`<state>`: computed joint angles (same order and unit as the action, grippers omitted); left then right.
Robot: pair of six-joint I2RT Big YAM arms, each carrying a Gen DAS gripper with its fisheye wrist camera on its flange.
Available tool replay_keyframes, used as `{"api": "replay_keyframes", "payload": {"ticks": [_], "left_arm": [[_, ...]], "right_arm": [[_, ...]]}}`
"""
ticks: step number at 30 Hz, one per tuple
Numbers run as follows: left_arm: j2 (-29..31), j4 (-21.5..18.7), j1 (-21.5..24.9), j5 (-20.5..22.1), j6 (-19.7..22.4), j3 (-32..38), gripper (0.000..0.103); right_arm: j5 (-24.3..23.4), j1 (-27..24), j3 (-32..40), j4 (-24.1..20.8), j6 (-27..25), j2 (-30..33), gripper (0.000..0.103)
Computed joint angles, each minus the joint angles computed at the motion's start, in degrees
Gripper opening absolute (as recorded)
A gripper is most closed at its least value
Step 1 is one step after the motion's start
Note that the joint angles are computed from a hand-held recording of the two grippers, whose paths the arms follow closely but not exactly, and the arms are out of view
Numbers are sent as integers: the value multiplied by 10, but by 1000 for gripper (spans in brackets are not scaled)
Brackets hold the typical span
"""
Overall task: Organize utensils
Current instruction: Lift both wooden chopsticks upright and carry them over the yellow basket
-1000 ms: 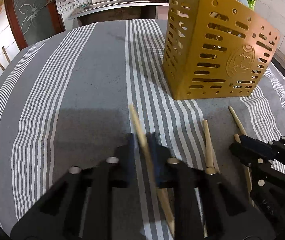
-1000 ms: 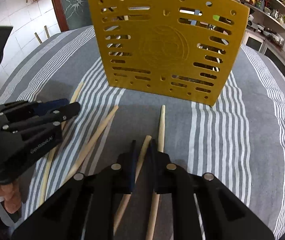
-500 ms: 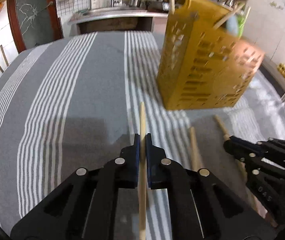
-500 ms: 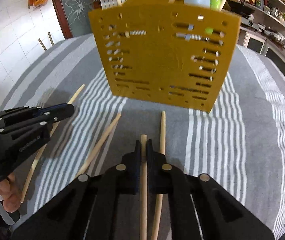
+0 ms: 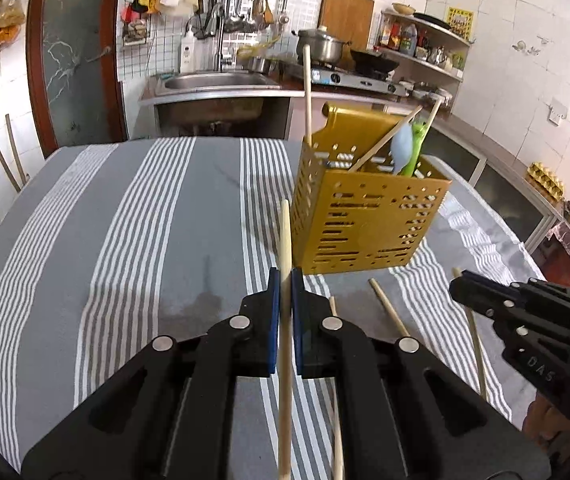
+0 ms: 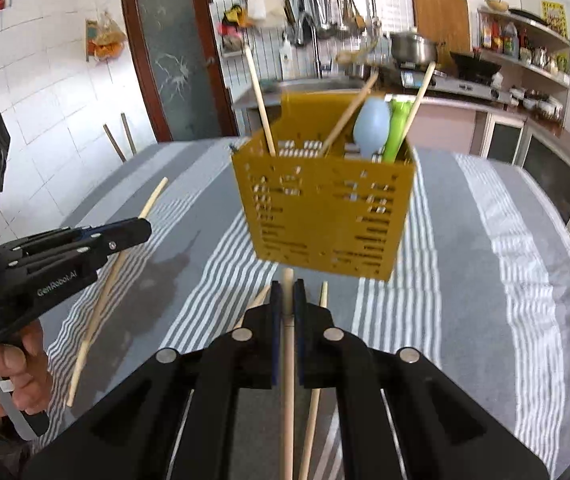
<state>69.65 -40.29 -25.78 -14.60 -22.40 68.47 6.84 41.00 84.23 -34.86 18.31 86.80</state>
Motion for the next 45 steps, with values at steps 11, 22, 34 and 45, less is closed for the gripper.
{"api": "replay_keyframes", "payload": {"ticks": [11, 22, 34, 45], "left_arm": [[-46, 11, -29, -27, -13, -17, 5], [-63, 5, -55, -60, -7, -14, 4], [-65, 9, -62, -63, 9, 12, 4], [8, 21, -46, -56, 65, 149, 4]], "right_arm": [[16, 5, -57, 51, -7, -64, 6], [28, 10, -73, 71, -16, -98, 6], [44, 4, -63, 95, -36, -114, 6], [43, -36, 56, 96, -84, -69, 6]]}}
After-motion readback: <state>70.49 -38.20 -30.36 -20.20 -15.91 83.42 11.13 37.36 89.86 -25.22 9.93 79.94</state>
